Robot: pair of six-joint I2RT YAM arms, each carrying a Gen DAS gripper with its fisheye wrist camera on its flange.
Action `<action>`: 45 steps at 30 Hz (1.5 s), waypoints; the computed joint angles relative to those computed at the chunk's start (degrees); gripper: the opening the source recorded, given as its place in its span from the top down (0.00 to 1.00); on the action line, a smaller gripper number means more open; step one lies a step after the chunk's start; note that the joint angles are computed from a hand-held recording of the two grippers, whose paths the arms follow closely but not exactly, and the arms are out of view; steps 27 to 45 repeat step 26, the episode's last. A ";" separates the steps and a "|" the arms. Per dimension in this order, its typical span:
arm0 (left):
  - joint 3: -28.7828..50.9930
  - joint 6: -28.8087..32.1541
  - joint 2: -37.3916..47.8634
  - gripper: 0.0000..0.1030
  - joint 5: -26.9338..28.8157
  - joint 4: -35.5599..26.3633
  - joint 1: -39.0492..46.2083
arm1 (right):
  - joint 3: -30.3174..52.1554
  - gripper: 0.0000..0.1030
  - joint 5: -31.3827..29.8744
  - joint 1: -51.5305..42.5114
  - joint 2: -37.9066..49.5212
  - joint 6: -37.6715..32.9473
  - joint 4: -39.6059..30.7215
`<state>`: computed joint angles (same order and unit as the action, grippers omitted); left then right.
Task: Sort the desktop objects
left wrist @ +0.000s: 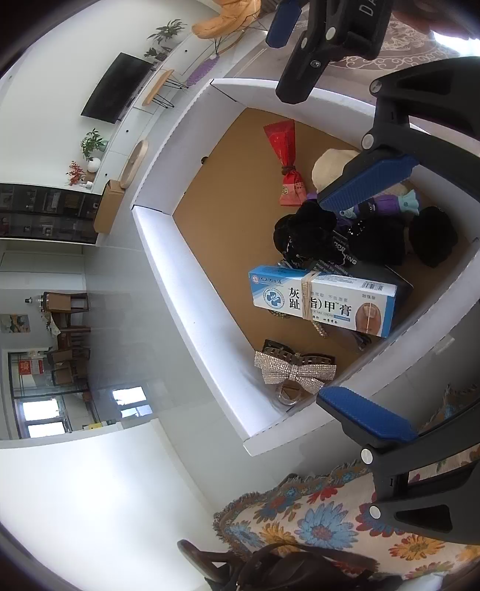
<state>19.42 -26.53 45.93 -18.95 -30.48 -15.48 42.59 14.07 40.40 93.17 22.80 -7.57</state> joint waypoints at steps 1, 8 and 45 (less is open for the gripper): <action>0.04 -0.21 0.35 0.06 -0.40 0.08 -0.35 | 0.03 0.00 -0.11 -0.09 -0.07 -0.06 0.04; -0.06 -0.35 0.23 0.06 -1.12 -0.05 -0.66 | 0.37 0.00 -0.43 -0.49 -0.05 -0.71 0.22; 0.02 0.49 -5.39 0.06 0.05 -0.55 -1.62 | -0.90 0.00 -1.31 -2.24 -2.48 -1.50 0.74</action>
